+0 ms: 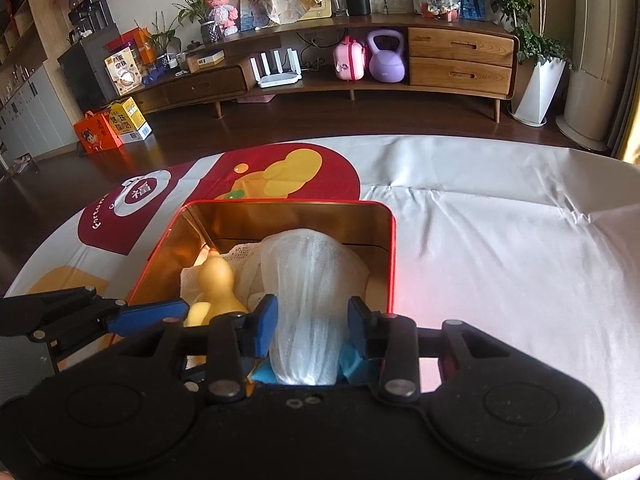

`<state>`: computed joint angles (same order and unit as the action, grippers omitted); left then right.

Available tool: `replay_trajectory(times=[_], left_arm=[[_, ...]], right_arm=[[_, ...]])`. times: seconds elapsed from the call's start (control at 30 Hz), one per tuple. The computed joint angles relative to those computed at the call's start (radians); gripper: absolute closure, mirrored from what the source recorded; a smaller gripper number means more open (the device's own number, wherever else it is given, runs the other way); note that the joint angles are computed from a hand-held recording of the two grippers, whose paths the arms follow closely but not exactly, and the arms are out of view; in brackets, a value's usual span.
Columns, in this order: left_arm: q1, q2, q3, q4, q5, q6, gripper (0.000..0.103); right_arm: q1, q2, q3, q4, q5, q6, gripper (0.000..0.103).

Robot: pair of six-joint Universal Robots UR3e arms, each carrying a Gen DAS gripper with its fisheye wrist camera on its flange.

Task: Organize soft objects
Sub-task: 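Open both tools to drop the duck and bag into the tin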

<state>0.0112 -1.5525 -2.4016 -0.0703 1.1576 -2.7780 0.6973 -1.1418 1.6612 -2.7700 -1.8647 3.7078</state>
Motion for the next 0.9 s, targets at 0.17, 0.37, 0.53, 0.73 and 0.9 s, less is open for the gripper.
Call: replay_trajectory(times=[0.17, 0.37, 0.53, 0.73, 0.9], left_arm=[[0.007, 0.088, -0.032, -0.038, 0.001, -0.004, 0.041], [0.018, 0.221, -0.056, -0.120, -0.002, -0.020, 0.041], [0.050, 0.364, -0.074, -0.240, -0.026, -0.028, 0.034], [0.087, 0.540, -0.090, -0.390, -0.049, -0.007, 0.034], [0.135, 0.716, -0.098, -0.571, -0.085, 0.039, 0.029]], right_arm=[[0.030, -0.044, 0.012, 0.020, -0.030, 0.016, 0.061], [0.078, -0.096, 0.010, 0.062, -0.072, 0.037, 0.055], [0.118, -0.147, 0.028, 0.080, -0.111, 0.056, 0.047], [0.174, -0.192, 0.043, 0.103, -0.162, 0.094, 0.040], [0.225, -0.222, 0.057, 0.119, -0.196, 0.133, 0.033]])
